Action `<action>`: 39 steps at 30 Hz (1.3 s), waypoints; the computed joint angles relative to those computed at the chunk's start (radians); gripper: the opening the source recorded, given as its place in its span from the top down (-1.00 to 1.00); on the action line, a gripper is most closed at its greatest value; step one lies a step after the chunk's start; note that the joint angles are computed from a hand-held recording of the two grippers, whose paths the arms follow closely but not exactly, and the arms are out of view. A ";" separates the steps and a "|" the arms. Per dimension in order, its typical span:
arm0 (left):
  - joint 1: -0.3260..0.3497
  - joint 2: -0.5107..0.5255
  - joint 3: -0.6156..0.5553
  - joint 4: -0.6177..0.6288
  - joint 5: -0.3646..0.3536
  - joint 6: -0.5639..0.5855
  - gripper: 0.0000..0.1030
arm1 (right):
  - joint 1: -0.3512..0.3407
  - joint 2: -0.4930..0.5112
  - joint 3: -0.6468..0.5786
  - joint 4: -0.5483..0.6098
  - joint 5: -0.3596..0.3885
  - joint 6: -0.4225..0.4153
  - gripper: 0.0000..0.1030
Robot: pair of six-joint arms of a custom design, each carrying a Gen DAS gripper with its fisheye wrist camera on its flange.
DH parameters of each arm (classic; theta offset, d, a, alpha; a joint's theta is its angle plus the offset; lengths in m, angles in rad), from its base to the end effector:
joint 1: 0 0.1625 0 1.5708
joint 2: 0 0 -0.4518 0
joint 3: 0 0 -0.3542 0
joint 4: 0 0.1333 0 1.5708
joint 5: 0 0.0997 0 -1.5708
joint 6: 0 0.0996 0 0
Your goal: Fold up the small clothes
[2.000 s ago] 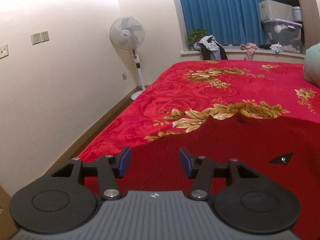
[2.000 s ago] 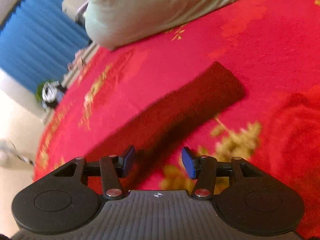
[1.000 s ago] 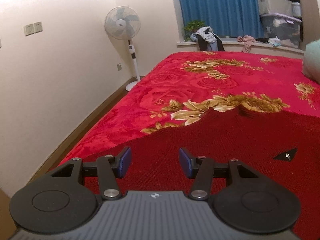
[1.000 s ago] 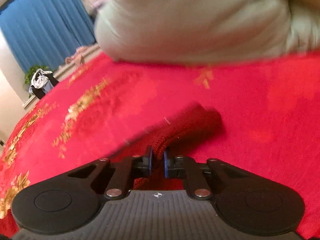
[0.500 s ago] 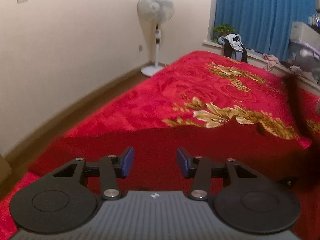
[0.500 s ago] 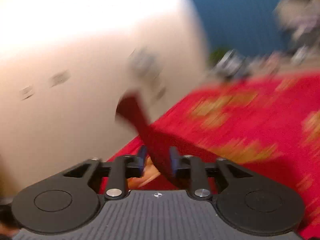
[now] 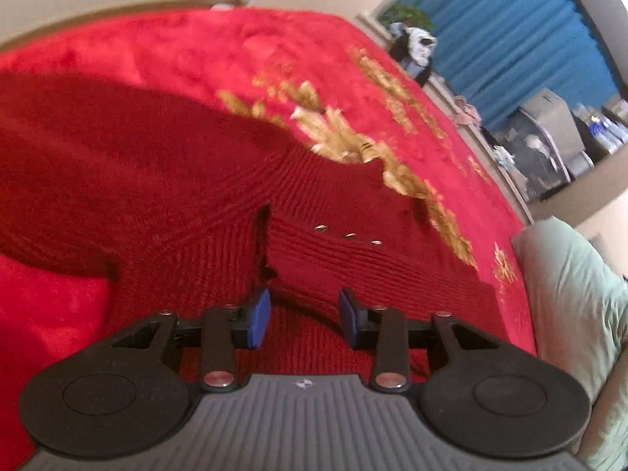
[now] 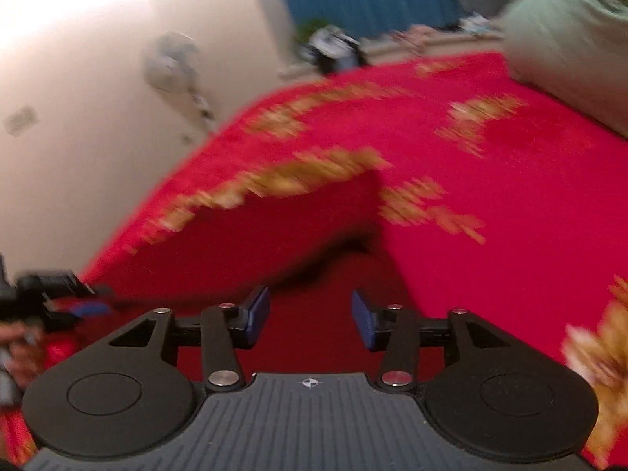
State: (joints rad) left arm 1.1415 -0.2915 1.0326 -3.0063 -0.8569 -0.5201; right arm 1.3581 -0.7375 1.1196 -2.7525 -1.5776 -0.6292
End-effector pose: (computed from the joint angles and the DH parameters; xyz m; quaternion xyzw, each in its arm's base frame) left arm -0.1603 -0.8272 0.0592 -0.1588 0.8748 -0.4337 0.1465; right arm -0.0401 -0.8138 0.3363 0.1891 -0.9015 0.3540 0.1619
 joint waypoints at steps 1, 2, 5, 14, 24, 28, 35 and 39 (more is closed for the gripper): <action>0.006 0.019 -0.020 -0.012 0.010 -0.012 0.17 | -0.012 0.000 0.017 -0.028 -0.015 -0.002 0.05; 0.011 0.029 -0.034 -0.014 0.010 -0.030 0.17 | -0.027 -0.004 0.044 -0.072 -0.030 0.007 0.05; 0.018 0.059 -0.085 -0.035 0.020 -0.020 0.30 | -0.055 0.014 0.050 -0.094 -0.068 0.028 0.05; -0.029 0.094 -0.167 -0.140 0.303 0.221 0.74 | -0.048 0.052 0.049 -0.243 -0.177 -0.101 0.05; -0.144 -0.117 0.223 -0.052 0.394 0.052 0.33 | -0.070 -0.074 0.110 -0.041 -0.270 0.036 -0.06; -0.233 -0.222 0.469 -0.069 0.421 -0.028 0.19 | -0.094 -0.153 0.204 -0.015 -0.252 0.041 -0.06; -0.346 -0.328 0.797 0.240 0.414 -0.404 0.13 | -0.116 -0.210 0.313 -0.094 -0.229 0.068 -0.04; -0.359 -0.354 0.858 0.432 0.397 -0.608 -0.02 | -0.114 -0.211 0.342 -0.141 -0.242 0.032 0.03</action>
State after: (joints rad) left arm 0.7830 -0.6450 1.8911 -2.5745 -0.4601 -1.1277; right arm 1.2437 -0.9487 1.4614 -2.8937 -1.8194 -0.5973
